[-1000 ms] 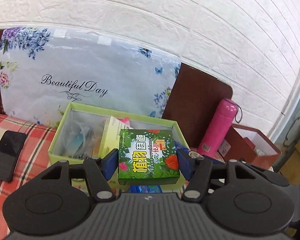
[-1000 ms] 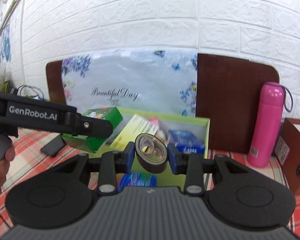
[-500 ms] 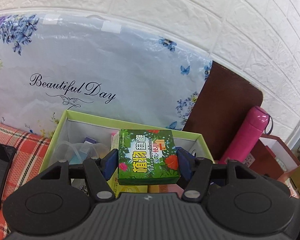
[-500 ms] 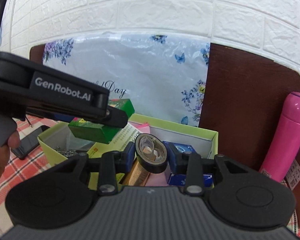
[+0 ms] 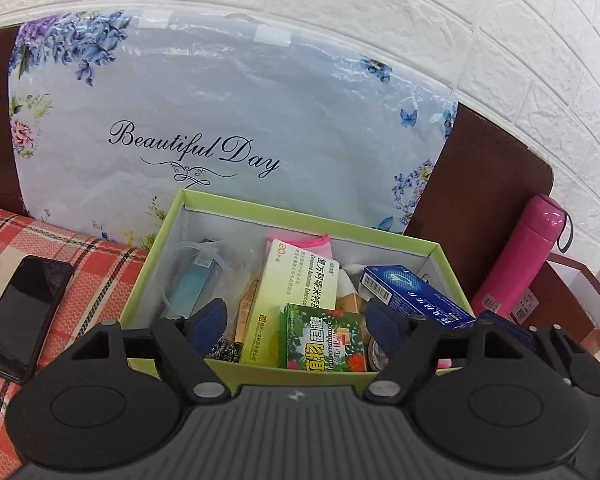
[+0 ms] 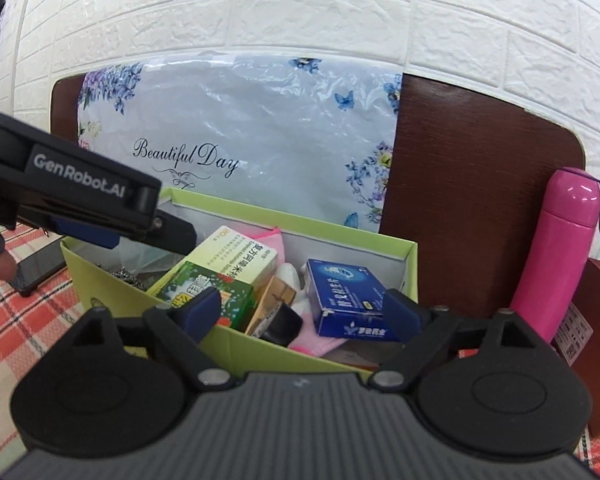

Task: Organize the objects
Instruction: 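Lower both items into the lime-green box and open both tools, then move both open tools back to the remaining items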

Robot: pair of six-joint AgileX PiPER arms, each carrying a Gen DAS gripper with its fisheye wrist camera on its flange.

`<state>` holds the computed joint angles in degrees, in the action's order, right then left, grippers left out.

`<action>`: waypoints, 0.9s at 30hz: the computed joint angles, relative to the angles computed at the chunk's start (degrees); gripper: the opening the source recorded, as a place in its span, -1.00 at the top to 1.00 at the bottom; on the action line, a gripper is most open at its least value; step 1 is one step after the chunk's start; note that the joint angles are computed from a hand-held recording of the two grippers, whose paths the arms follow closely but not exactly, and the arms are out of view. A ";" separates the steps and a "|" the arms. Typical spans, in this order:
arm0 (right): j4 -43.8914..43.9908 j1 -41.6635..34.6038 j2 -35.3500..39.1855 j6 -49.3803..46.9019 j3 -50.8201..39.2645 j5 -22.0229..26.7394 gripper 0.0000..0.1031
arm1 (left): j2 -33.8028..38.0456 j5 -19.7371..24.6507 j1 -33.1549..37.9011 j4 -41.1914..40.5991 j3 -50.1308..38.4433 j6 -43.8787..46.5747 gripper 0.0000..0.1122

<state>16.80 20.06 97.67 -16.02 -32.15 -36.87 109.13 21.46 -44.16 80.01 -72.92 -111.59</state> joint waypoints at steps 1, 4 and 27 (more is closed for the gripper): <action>0.49 0.17 -0.95 -0.41 0.75 -0.25 -0.74 | -0.56 0.41 -0.45 -0.45 0.36 0.25 -0.41; 0.40 0.12 -4.31 -0.06 3.42 -0.71 -0.79 | -2.19 2.67 -2.07 -2.49 1.20 2.16 -0.41; 12.47 10.07 -17.16 6.39 27.57 -8.71 -0.81 | -5.73 6.24 -12.47 -2.61 12.80 -7.78 -0.41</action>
<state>29.27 30.13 80.50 -9.63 -4.59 -45.59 103.40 27.70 -56.63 77.39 -60.13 -119.36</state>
